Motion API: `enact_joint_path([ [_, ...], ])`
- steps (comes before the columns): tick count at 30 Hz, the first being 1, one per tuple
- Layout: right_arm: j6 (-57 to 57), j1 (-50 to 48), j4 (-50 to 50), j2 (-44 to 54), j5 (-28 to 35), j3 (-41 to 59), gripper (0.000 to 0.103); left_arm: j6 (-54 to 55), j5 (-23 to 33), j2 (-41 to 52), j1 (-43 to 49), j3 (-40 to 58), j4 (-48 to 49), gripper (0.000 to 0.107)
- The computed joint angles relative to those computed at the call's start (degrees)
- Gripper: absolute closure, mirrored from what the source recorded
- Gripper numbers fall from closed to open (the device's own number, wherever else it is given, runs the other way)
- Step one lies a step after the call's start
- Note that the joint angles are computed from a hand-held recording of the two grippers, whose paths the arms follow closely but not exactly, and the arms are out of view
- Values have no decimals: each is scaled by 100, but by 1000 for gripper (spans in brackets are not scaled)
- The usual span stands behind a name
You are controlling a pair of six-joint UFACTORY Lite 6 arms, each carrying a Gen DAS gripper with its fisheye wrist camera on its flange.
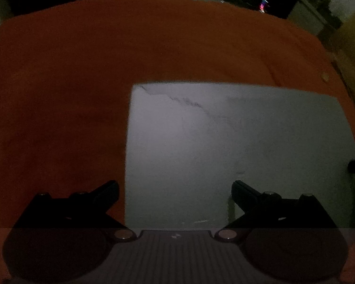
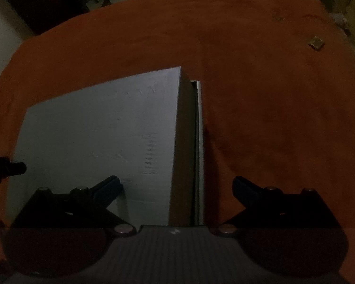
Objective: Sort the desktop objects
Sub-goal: 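Carry the white lid with both tools over the open box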
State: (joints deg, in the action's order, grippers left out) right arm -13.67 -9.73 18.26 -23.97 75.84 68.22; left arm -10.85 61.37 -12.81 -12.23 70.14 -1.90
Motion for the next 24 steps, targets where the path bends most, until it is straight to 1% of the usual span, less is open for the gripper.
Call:
enact_joint_path([
  [4, -562, -400, 416, 138, -22, -131, 0, 778, -177, -7, 566, -232, -612, 4],
  [7, -545, -305, 591, 177, 15, -73, 0, 1151, -145, 144, 935, -181, -1017, 4],
  [10, -687, -246, 914, 164, 128, -59, 0, 1407, -42, 296, 992, -76, -1230, 5],
  [13, -115, 237, 422, 34, -115, 34, 0, 1108, 117, 386, 802, 125, -1026, 4],
  [15, -190, 70, 486, 152, -110, 173, 0, 995, 216, 432, 780, 265, -976, 5],
  [18, -471, -512, 855, 397, 214, 625, 0, 1061, 394, 343, 818, 367, -965, 5],
  [20, -643, -746, 988, 445, 197, 705, 0, 1152, 347, 256, 914, 273, -996, 5],
  [22, -801, -934, 1090, 472, 118, 736, 0, 1340, 129, 108, 987, 1, -990, 5],
  [24, -639, -793, 760, 496, -36, 661, 0, 1567, 17, 10, 1071, -207, -980, 4],
])
